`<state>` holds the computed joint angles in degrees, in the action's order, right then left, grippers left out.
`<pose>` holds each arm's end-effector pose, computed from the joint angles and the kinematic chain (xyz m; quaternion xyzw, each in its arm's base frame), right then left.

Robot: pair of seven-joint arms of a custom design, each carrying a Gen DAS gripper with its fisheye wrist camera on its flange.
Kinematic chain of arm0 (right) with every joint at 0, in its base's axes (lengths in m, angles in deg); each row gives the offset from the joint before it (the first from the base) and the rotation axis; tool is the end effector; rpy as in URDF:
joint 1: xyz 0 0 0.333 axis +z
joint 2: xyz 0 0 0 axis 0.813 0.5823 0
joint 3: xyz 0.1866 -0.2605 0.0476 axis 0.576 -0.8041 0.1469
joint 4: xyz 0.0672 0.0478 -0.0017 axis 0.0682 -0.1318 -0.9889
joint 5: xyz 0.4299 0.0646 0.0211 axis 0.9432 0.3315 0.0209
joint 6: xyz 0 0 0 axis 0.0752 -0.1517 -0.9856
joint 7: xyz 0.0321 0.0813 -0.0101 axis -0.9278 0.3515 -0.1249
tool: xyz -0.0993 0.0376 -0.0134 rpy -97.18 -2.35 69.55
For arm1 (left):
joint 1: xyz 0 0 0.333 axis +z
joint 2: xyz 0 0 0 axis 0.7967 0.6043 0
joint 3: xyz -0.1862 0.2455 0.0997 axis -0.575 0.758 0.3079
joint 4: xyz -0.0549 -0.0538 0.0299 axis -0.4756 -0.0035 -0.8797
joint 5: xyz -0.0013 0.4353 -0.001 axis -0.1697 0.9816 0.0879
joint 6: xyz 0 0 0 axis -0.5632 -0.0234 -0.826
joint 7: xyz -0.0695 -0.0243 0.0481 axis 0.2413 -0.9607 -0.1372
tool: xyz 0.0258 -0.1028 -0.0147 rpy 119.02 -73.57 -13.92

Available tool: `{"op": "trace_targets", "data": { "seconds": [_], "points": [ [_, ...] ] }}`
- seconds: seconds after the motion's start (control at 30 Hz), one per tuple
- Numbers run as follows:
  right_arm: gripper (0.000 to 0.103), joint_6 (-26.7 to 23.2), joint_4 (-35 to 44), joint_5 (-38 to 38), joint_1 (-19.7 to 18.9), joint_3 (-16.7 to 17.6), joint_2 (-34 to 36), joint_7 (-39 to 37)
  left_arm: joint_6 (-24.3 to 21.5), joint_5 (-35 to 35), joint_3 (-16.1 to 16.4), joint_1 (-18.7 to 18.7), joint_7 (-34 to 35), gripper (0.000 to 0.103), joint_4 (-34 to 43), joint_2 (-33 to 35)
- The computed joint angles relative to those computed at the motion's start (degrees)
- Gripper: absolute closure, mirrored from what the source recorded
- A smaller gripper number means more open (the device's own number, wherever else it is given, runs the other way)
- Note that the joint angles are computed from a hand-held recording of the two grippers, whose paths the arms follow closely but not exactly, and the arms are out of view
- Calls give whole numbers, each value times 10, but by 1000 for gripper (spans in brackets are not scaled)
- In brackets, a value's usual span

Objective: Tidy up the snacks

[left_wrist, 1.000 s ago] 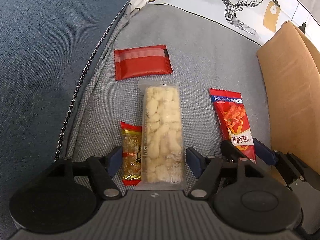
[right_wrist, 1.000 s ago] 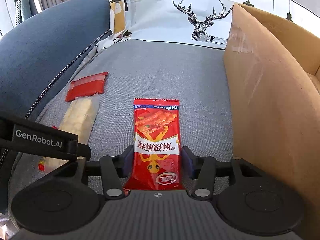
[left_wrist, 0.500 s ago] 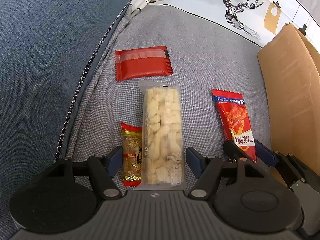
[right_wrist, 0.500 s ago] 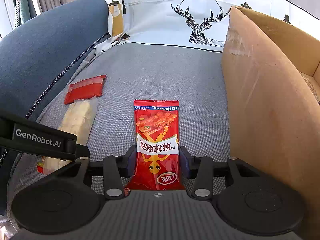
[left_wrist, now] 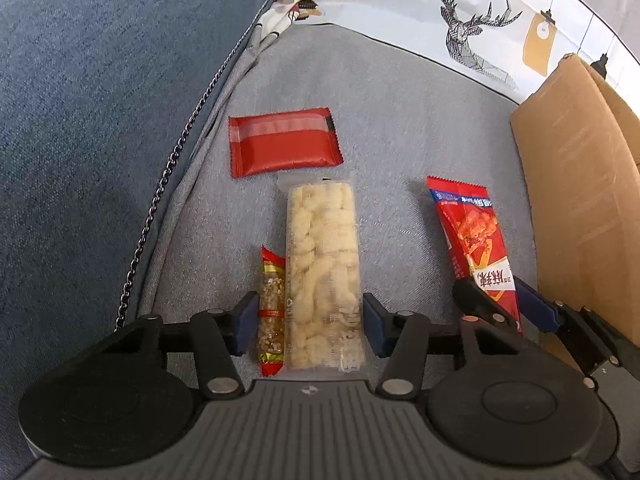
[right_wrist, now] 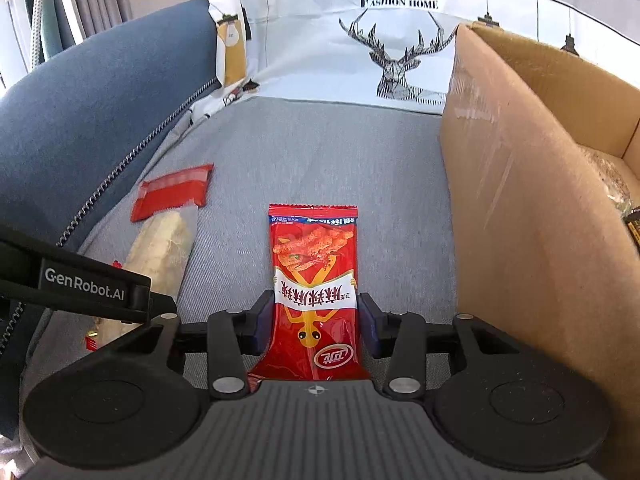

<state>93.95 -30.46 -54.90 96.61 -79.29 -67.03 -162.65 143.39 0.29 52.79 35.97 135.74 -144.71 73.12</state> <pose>0.4441 0.5309 0.4210 -0.5812 0.7185 -0.2488 0.2899 0.5373 -0.3297 0.4762 -0.6285 0.7524 -0.1728 0.0947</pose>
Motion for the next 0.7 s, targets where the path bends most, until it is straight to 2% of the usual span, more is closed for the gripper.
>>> {"op": "trace_targets", "data": {
  "seconds": [0.4,0.57,0.7],
  "points": [
    [58,-13,-16,-81,7,1,-25,64,75,-25,3,-1,-2,49,-23,-21],
    [58,-24,-21,-97,5,7,-40,73,100,-4,3,-5,-19,50,-32,-34],
    [58,-37,-26,-112,4,14,-57,72,100,23,2,-9,-31,49,-31,-40]
  ]
}}
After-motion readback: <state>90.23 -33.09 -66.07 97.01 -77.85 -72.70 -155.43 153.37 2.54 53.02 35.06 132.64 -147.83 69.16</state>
